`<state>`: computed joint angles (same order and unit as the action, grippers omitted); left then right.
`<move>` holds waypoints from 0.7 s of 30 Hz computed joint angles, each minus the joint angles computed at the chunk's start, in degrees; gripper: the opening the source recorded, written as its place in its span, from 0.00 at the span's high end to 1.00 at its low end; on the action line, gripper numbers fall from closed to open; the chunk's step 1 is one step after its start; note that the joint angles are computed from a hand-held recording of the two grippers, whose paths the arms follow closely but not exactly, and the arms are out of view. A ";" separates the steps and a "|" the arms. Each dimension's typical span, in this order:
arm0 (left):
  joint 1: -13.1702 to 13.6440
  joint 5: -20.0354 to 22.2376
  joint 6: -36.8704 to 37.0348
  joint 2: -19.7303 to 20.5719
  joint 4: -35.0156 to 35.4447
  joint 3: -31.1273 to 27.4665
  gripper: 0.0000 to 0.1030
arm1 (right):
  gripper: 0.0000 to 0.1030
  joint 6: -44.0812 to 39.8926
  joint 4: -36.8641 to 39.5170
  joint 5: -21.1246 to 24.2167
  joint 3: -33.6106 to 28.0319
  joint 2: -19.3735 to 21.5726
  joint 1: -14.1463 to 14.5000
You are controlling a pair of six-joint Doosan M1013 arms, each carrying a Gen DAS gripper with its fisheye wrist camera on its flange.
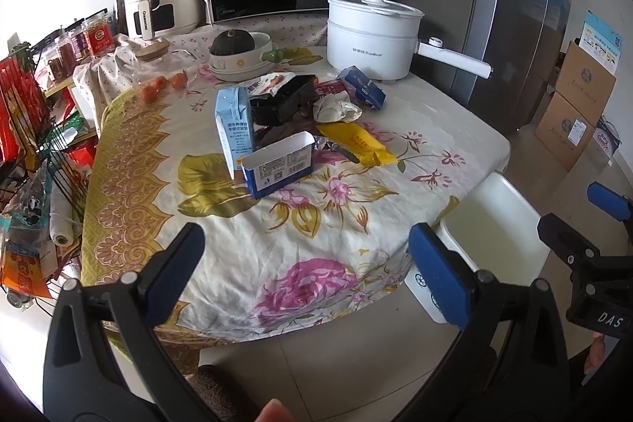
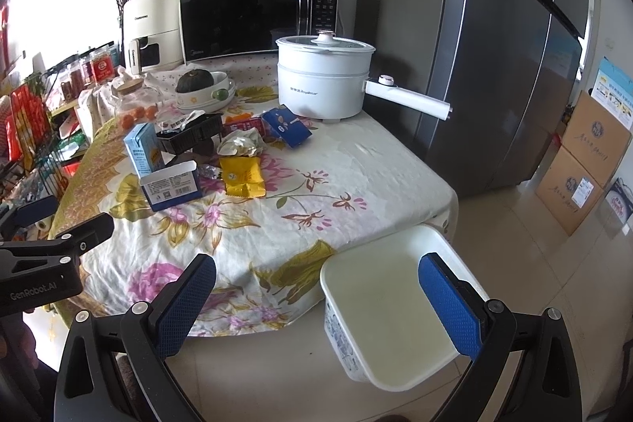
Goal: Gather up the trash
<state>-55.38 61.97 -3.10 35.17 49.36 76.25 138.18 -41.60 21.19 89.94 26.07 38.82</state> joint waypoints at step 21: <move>-0.16 0.09 -0.68 -0.16 1.30 0.18 0.01 | 0.00 1.23 0.07 -0.06 -0.08 0.10 -0.25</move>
<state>-55.54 62.06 -3.78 35.01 50.66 76.43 139.41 -41.53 21.13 89.87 26.17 38.57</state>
